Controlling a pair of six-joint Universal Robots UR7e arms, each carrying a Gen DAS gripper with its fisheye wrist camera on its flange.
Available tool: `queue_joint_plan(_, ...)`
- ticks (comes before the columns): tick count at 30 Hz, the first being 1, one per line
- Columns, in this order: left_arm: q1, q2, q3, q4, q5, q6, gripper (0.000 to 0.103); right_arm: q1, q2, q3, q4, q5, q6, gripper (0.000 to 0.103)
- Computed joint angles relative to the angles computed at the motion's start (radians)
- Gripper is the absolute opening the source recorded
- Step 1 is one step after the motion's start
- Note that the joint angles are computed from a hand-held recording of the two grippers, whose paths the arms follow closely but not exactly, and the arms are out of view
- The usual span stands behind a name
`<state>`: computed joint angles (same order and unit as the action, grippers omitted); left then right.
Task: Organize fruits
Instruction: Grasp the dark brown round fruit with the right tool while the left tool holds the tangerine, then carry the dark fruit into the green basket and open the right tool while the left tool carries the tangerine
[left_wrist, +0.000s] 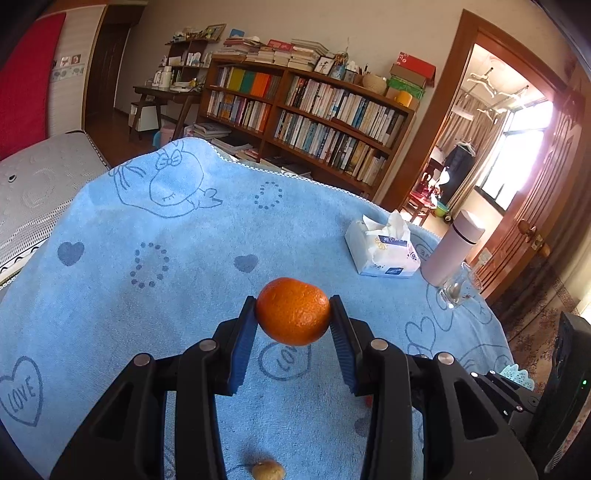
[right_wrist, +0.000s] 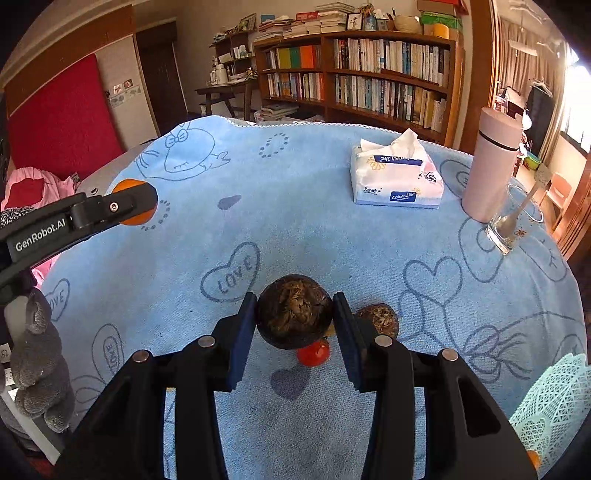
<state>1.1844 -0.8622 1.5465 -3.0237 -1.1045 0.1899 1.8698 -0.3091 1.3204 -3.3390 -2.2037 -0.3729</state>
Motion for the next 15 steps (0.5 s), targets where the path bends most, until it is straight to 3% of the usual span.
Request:
queue_joint_plan(4, -0.008, -0.008, 0.018, -0.006, -0.009, 0.011, 0.040, -0.004, -0.059, 0.089, -0.062, -0.004, 0.072, 0.043)
queue_joint_plan(15, -0.031, -0.020, 0.062, -0.015, -0.032, 0.045, 0.040, -0.037, -0.192, 0.302, -0.231, -0.145, 0.257, 0.043)
